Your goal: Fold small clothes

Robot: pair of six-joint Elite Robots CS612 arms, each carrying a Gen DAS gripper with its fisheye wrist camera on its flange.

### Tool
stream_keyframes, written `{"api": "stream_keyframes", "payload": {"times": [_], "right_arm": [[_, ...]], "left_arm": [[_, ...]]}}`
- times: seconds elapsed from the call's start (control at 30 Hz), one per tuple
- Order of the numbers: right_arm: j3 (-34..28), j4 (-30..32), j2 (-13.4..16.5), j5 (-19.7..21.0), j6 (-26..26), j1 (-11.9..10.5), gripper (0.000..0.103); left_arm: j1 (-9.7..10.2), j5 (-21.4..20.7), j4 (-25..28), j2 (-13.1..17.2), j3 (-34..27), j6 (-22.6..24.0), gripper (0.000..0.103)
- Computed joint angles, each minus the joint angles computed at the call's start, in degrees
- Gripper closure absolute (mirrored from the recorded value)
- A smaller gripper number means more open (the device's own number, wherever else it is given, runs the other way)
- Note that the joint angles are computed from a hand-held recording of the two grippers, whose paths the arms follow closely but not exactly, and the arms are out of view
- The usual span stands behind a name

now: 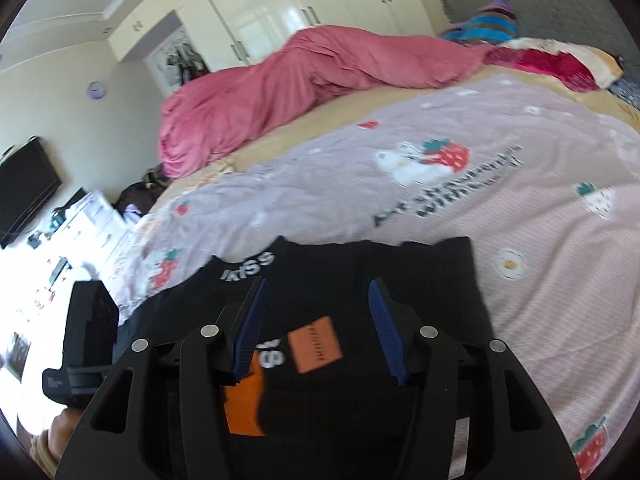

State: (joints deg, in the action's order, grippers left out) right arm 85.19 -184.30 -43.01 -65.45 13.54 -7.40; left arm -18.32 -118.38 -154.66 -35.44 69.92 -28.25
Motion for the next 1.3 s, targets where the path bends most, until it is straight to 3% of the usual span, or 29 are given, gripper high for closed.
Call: {"api": "stream_keyframes", "payload": {"times": [0.1, 0.13, 0.17, 0.2, 0.23, 0.43, 0.53, 0.8, 1.1, 1.3], "right_arm": [[0.1, 0.7, 0.0, 0.3, 1.8, -0.5, 0.051], [0.1, 0.7, 0.1, 0.3, 2.2, -0.6, 0.051], [0.2, 0.7, 0.1, 0.4, 2.8, -0.8, 0.051], [0.2, 0.7, 0.1, 0.5, 3.2, -0.9, 0.051], [0.2, 0.7, 0.1, 0.4, 3.7, -1.0, 0.051], [0.4, 1.1, 0.0, -1.6, 6.4, -1.8, 0.051], [0.5, 0.8, -0.1, -3.7, 6.9, -1.9, 0.051], [0.0, 2.2, 0.2, -6.5, 5.7, -1.2, 0.051], [-0.7, 3.6, 0.6, -8.3, 2.0, 0.1, 0.051], [-1.3, 5.4, 1.0, -9.6, -0.5, 1.1, 0.051]], "left_arm": [[-1.04, 3.9, 0.5, 0.3, -0.4, -0.2, 0.05], [-1.59, 6.5, -0.3, 0.1, -0.1, 0.2, 0.058], [-1.87, 7.8, -0.9, 0.0, 0.1, 0.5, 0.076], [-2.2, 9.2, -2.5, -0.1, 0.3, 1.5, 0.087], [-2.17, 8.8, -3.4, -0.1, 0.3, 2.3, 0.095], [-2.02, 10.3, -8.0, -2.1, 1.7, 9.0, 0.097], [-1.24, 11.2, -11.2, -3.4, 3.0, 9.8, 0.097], [1.45, 11.3, -16.3, -6.4, 6.6, 8.3, 0.097], [3.75, 10.5, -19.1, -5.8, 8.2, 2.6, 0.102], [4.28, 11.7, -18.8, -5.8, 8.9, 2.0, 0.102]]}}
